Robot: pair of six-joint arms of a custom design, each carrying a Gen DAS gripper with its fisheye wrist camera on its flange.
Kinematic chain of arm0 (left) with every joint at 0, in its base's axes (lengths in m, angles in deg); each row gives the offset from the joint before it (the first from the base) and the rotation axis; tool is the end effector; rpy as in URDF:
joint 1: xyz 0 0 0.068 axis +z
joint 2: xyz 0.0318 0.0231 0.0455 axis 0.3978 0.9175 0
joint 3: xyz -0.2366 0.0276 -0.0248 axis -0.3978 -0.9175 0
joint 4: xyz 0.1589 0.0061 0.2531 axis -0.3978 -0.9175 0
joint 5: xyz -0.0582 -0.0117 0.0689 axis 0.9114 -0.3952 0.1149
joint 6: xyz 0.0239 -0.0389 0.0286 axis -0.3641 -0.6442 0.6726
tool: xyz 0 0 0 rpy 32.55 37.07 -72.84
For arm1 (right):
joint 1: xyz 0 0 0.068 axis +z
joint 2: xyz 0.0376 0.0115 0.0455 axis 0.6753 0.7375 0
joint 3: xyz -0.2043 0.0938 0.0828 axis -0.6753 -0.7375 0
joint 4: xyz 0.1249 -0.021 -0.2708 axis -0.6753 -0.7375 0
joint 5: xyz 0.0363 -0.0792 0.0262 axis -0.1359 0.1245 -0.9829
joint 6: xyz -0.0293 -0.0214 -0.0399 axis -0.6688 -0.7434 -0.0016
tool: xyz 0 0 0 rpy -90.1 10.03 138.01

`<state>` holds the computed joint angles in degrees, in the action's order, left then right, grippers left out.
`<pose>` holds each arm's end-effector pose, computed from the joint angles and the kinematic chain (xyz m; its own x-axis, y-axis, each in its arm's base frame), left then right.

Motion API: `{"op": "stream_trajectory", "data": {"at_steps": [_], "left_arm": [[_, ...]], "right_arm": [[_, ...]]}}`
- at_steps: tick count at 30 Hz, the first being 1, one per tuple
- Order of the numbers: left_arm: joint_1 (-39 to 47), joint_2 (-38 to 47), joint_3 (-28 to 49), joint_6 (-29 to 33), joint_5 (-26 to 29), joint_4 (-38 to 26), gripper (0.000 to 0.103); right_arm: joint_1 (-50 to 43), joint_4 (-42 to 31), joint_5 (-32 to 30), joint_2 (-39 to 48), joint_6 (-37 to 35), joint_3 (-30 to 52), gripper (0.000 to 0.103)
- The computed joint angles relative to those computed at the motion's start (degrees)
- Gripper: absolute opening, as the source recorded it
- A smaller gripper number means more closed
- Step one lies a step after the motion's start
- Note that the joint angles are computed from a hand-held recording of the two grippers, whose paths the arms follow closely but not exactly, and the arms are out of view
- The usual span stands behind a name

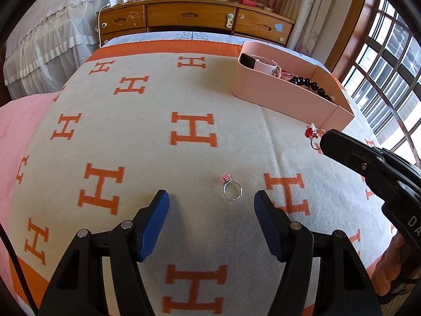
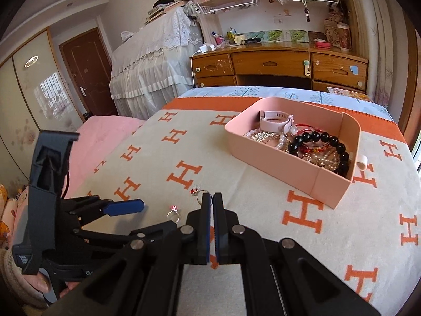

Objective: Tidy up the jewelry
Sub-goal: 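Grasp the silver ring with left tool while right tool grasps the pink-stone ring, then drop the silver ring into the pink box with left tool while right tool drops its ring in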

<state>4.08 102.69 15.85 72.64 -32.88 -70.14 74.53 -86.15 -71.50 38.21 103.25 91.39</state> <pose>0.3369 -0.1278 0.1179 -0.7400 0.4234 -0.5225 0.5627 0.8153 -0.1363 0.2276 0.1296 0.1594 -0.6608 0.2122 -0.7200 0.0643 0.9717 0.2274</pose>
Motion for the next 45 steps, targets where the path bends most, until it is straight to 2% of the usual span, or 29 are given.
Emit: {"op": "stream_trajectory", "data": {"at_steps": [2, 3, 10, 12, 13, 16, 21, 26, 29, 36, 45], "left_arm": [[-1.2, 0.1, 0.3, -0.8, -1.6, 0.2, 0.047], [-1.8, 0.1, 0.4, -1.0, -2.6, 0.4, 0.044], [-4.2, 0.3, 0.2, -2.1, -6.8, 1.9, 0.042], [-4.7, 0.0, -0.2, -2.0, -7.4, 2.5, 0.031], [-4.7, -0.1, -0.2, -1.9, -6.8, 2.5, 0.019], [-4.1, -0.1, -0.1, -2.5, -4.4, 2.3, 0.008], [-2.7, -1.5, -2.1, -4.0, -1.3, 4.6, 0.006], [-3.0, -8.1, -6.6, -3.5, -0.4, 8.6, 0.006], [-3.8, -10.4, -6.1, -2.8, -0.2, 7.5, 0.006], [-5.3, -5.3, 7.3, -2.6, 4.4, -0.1, 0.006], [-8.1, 14.7, 33.8, -6.6, 10.0, -10.3, 0.006]], "right_arm": [[-0.5, 0.4, -0.1, -2.0, 0.2, -1.2, 0.002], [-0.8, 0.6, -0.3, -2.9, 0.2, -1.7, 0.002], [-2.0, 1.3, -1.1, -7.6, -0.4, -4.7, 0.002], [-2.5, 1.7, -1.8, -8.9, -0.2, -5.8, 0.002], [-2.6, 1.8, -2.0, -9.6, -0.1, -6.2, 0.002], [-3.2, 1.6, -2.8, -11.5, 0.1, -7.4, 0.002], [-3.4, 1.3, -2.8, -14.7, 0.5, -9.0, 0.002], [-3.0, 0.8, -2.1, -17.1, 0.9, -9.6, 0.002], [-2.5, -0.3, -0.6, -18.1, 0.8, -9.0, 0.002], [-6.0, -4.7, 2.2, -22.0, -1.4, -5.4, 0.002], [-20.5, -6.6, -4.6, -13.7, -1.0, 2.2, 0.002]]}}
